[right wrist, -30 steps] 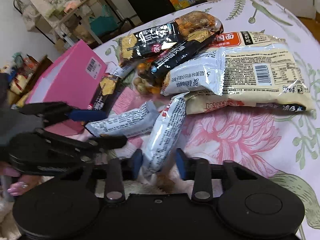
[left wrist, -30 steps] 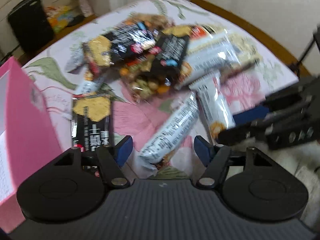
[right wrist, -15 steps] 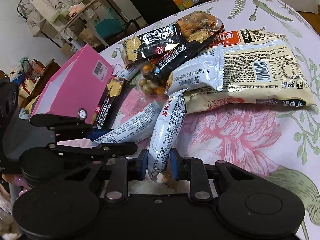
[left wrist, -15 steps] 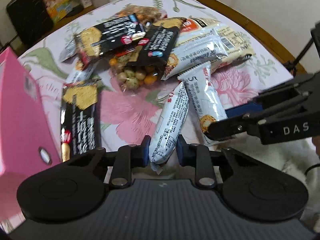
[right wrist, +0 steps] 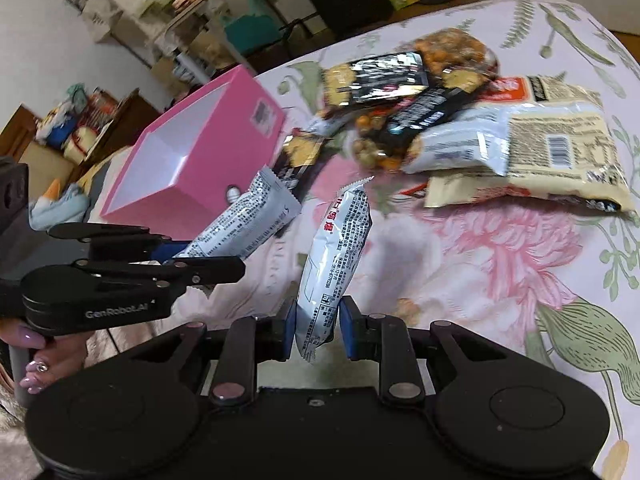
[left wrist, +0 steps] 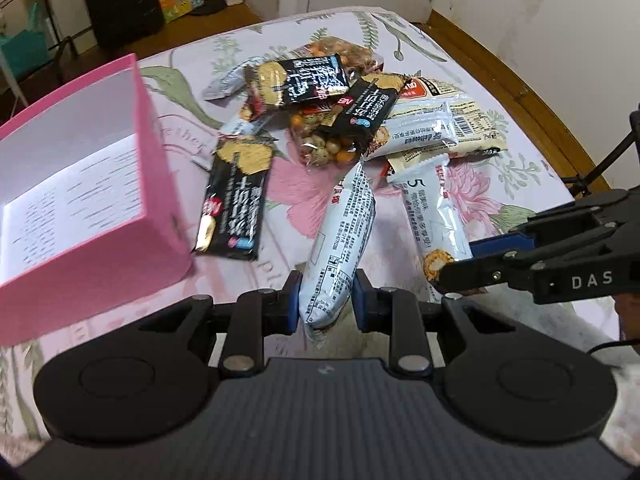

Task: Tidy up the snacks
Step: 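Carry both white bars into the pink box and open both grippers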

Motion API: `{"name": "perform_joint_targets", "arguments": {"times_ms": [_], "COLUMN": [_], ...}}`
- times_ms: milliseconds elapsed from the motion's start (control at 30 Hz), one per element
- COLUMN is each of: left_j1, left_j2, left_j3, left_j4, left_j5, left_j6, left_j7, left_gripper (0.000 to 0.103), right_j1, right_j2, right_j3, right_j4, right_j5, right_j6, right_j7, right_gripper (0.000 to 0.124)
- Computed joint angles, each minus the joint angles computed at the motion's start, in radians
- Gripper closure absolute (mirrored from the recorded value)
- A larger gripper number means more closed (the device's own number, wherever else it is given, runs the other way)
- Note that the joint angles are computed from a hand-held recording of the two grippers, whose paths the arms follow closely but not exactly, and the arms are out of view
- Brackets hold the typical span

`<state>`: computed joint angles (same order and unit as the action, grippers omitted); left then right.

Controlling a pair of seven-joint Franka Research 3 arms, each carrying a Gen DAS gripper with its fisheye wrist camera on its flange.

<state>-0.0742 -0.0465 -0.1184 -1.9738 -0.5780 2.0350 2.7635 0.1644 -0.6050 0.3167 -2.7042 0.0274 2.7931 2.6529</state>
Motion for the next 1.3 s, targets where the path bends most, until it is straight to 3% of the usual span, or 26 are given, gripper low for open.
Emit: {"name": "perform_joint_targets", "arguments": {"times_ms": [267, 533, 700, 800, 967, 1067, 1167, 1300], "left_j1": [0.046, 0.101, 0.129, 0.134, 0.123, 0.117, 0.105, 0.091], "left_j2": [-0.031, 0.042, 0.121, 0.182, 0.375, 0.504, 0.643, 0.779], "left_j3": [0.049, 0.060, 0.036, 0.011, -0.035, -0.055, -0.065, -0.085], "left_j4": [0.035, 0.169, 0.262, 0.304, 0.491, 0.645, 0.819, 1.002], "left_j5": [-0.039, -0.069, -0.097, -0.100, 0.007, 0.073, 0.135, 0.221], "left_j6": [-0.075, -0.110, -0.051, 0.032, 0.120, 0.098, 0.042, -0.049], "left_j7": [0.029, -0.059, -0.140, -0.206, -0.413, -0.538, -0.696, -0.819], "left_gripper": [0.078, 0.078, 0.078, 0.078, 0.078, 0.078, 0.078, 0.078], "right_j1": [0.031, 0.028, 0.010, -0.009, 0.021, 0.056, 0.089, 0.119], "right_j2": [0.046, 0.161, 0.285, 0.381, 0.551, 0.660, 0.775, 0.917], "right_j3": [-0.005, -0.033, -0.051, -0.056, -0.121, -0.163, -0.202, -0.241], "right_j4": [0.096, 0.237, 0.351, 0.432, 0.602, 0.731, 0.882, 1.087], "right_j5": [-0.025, -0.061, -0.109, -0.164, -0.234, -0.240, -0.253, -0.207], "right_j6": [-0.003, 0.027, 0.070, 0.075, 0.057, -0.002, -0.112, -0.289], "right_j7": [-0.101, -0.227, -0.298, -0.301, -0.340, -0.392, -0.442, -0.558], "right_gripper": [0.096, 0.096, 0.096, 0.096, 0.096, 0.096, 0.097, 0.097]}}
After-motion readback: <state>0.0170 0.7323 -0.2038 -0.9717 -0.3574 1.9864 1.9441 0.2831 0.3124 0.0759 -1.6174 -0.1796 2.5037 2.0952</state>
